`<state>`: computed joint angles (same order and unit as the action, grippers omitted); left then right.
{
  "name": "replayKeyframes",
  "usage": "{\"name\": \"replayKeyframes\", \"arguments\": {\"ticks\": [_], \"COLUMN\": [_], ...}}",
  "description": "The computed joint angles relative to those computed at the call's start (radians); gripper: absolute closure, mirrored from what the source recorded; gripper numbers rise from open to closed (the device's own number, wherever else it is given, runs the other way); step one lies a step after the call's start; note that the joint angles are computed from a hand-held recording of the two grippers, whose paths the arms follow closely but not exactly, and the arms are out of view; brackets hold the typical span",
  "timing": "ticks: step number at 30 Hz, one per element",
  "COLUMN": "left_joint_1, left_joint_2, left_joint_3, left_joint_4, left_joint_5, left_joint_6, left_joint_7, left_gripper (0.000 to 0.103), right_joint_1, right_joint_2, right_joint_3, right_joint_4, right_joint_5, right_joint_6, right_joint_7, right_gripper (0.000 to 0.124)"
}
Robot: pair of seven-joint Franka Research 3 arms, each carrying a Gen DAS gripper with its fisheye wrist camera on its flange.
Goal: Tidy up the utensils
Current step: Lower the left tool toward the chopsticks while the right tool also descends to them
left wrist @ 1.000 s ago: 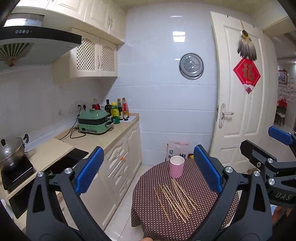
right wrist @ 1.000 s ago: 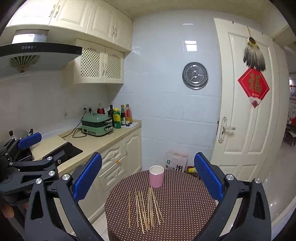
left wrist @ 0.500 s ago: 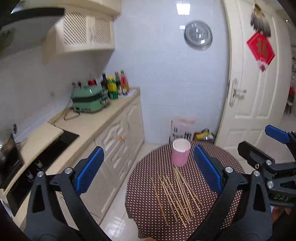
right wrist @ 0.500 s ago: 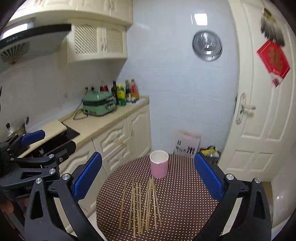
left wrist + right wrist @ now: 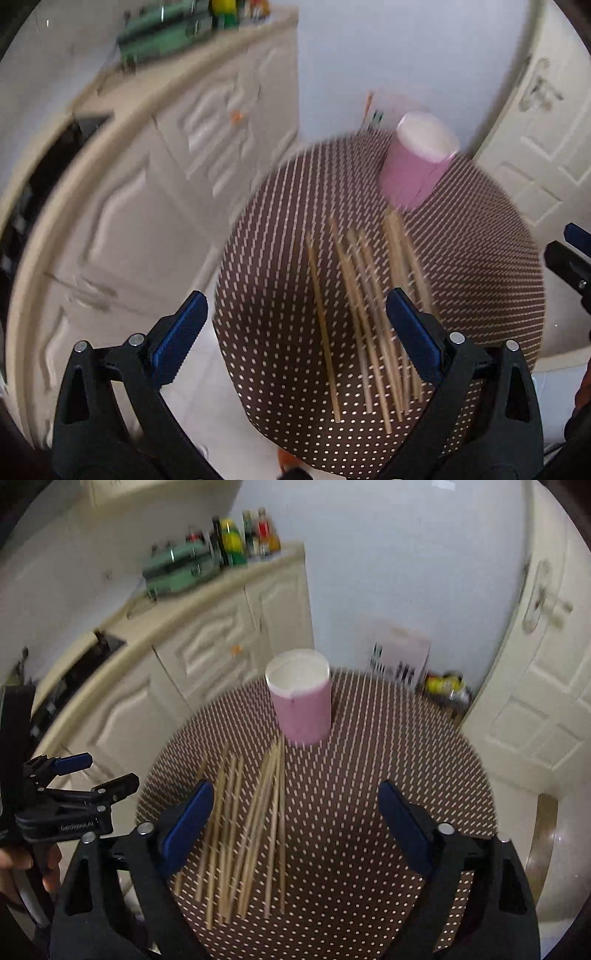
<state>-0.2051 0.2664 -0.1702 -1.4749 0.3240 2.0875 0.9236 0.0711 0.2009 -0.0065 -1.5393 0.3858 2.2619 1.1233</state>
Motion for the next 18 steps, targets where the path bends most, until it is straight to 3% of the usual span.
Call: {"name": "replayKeyframes", "arguments": {"ticks": [2,5,10,13,16,18], "left_joint_1": [0.017,0.022,0.013,0.004,0.003,0.007], "left_joint_2": [0.031,0.081,0.186,0.254,0.312,0.326], "left_joint_3": [0.000,0.004,0.011,0.020,0.021,0.020], "left_joint_4": [0.007,0.019,0.126,0.214,0.296,0.311], "left_joint_5": [-0.046,-0.064,-0.072,-0.066,-0.083,-0.098], "left_joint_6": [-0.020,-0.020,-0.089,-0.150,-0.216,-0.206], "left_joint_7": [0.012,0.008,0.011,0.018,0.033,0.031], "left_gripper": [0.017,0.019,0.023,0.035,0.056,0.056], "right_joint_1": [-0.002,-0.011,-0.024,-0.028,-0.034,-0.035], "right_joint_2": [0.046,0.119,0.254,0.337,0.424,0.470], "right_joint_3": [-0.001,0.000,0.009,0.017,0.031,0.041], "right_joint_4": [0.045,0.116,0.274,0.375,0.495,0.558], "right_joint_5": [-0.015,-0.027,-0.039,-0.047,-0.046,-0.045], "right_joint_6": [-0.060,-0.136,-0.268,-0.329,-0.400,-0.444], "right_joint_7": [-0.002,-0.008,-0.004,-0.008,-0.014,-0.025], "right_gripper": [0.044,0.054,0.072,0.080,0.087,0.091]}}
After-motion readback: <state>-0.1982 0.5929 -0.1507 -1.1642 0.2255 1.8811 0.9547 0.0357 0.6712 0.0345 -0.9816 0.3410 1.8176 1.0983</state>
